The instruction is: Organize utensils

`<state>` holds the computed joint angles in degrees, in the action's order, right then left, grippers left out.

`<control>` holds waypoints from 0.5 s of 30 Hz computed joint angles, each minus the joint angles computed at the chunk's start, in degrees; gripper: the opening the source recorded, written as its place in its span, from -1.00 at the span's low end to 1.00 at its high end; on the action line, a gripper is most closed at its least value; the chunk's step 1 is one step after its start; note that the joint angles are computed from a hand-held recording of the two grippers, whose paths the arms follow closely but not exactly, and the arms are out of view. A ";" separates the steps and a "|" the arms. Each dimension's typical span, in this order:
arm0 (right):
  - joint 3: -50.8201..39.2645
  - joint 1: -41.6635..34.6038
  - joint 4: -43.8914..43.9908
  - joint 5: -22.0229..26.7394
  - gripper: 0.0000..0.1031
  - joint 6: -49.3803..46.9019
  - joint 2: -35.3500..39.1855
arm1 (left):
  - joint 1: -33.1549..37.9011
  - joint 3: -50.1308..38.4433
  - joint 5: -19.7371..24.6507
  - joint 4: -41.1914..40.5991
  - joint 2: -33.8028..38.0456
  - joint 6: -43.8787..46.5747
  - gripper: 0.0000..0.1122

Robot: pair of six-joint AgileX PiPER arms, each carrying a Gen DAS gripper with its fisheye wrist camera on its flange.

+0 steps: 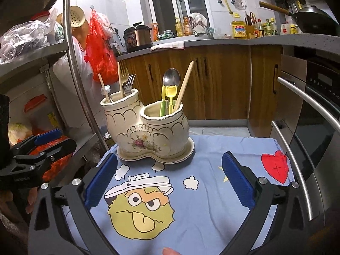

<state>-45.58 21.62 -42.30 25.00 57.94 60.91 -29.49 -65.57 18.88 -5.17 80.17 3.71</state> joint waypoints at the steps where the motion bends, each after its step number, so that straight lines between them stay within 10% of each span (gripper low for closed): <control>1: -0.05 0.06 -0.07 0.04 0.89 -0.04 0.05 | 0.01 0.02 0.04 -0.21 -0.01 0.16 0.68; 15: -0.20 -0.61 1.93 -0.51 0.89 -1.56 0.23 | 0.18 0.00 0.07 -0.80 0.01 0.81 0.69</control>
